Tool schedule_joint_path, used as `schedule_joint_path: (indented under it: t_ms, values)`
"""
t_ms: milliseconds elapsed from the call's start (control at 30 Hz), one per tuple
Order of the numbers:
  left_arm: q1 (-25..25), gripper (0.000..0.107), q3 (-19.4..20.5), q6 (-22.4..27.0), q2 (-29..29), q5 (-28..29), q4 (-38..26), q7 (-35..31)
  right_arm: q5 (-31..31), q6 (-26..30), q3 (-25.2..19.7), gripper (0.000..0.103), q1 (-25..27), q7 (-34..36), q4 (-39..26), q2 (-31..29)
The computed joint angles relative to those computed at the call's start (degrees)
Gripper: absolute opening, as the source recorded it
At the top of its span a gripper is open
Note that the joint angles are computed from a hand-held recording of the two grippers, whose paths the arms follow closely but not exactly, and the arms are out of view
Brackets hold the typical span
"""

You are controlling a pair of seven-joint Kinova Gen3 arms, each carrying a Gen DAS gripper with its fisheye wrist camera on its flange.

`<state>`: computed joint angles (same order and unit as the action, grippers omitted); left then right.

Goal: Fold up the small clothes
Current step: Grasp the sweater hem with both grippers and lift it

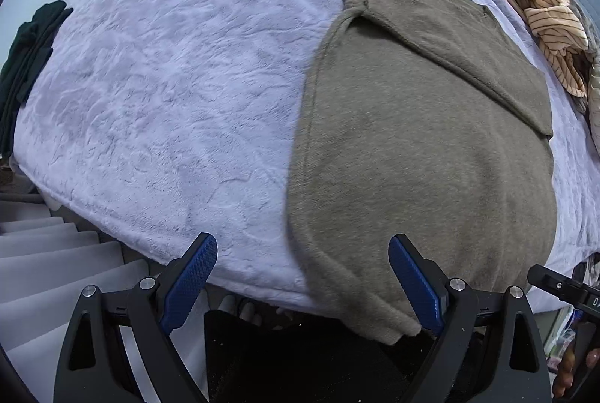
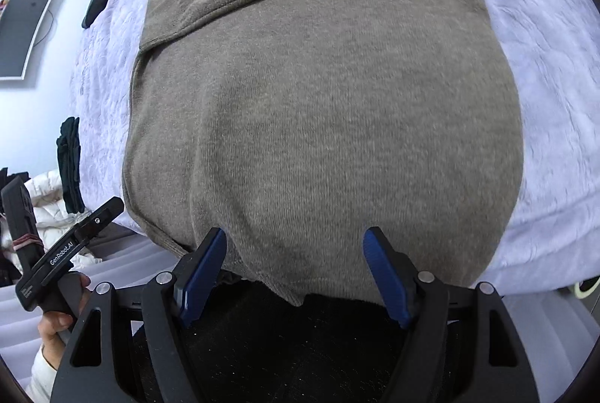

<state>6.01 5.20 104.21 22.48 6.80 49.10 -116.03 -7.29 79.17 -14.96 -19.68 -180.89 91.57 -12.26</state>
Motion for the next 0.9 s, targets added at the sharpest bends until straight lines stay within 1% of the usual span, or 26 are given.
schedule_joint_path:
  t_ms: [67,133,233,367,500,533,600,633,700,800,900]
  values:
    - [-0.7,0.093,0.2,1.1,0.8,0.9,-0.7,-0.3,0.6,0.2,-1.0,0.079,0.0,-2.2,0.1,-0.2]
    - [-0.7,0.093,0.4,1.2,1.0,1.3,-0.1,-0.9,0.9,0.5,-1.6,0.079,-0.2,-3.7,0.2,-0.3]
    - [0.5,0.093,0.5,-2.0,-0.7,0.2,4.1,-2.6,1.7,1.7,-2.5,0.079,-0.5,-6.0,0.1,-0.7]
    - [2.8,0.093,0.2,-7.9,-3.2,-4.8,10.3,-5.9,2.3,3.4,-3.4,0.079,-0.8,-8.9,0.0,-1.2]
    - [1.7,0.094,-0.8,-9.4,-3.0,-7.3,12.0,-8.0,2.5,4.9,-4.1,0.079,-0.8,-11.6,0.8,-2.4]
    - [1.2,0.093,-1.2,-9.1,-2.5,-7.6,11.7,-8.2,2.3,5.2,-4.2,0.079,-0.7,-12.2,1.4,-3.1]
    - [-0.9,0.093,-1.5,-6.6,-0.9,-5.9,9.5,-8.2,1.7,5.2,-4.3,0.079,-0.3,-13.5,3.0,-4.8]
    - [-2.2,0.093,-1.5,-4.8,0.0,-4.2,7.9,-8.0,1.5,5.2,-4.5,0.079,0.0,-13.9,3.6,-5.4]
    - [-4.1,0.093,-1.1,-3.0,0.8,-1.9,6.2,-9.0,1.3,5.3,-4.6,0.079,0.9,-14.5,5.1,-7.0]
    - [-6.7,0.093,0.4,1.4,2.7,3.9,3.0,-10.5,1.7,5.1,-5.1,0.079,2.4,-14.8,7.2,-9.7]
    - [-7.0,0.093,1.4,5.1,4.4,7.5,1.0,-10.7,2.5,5.2,-5.0,0.079,4.4,-13.6,9.0,-12.5]
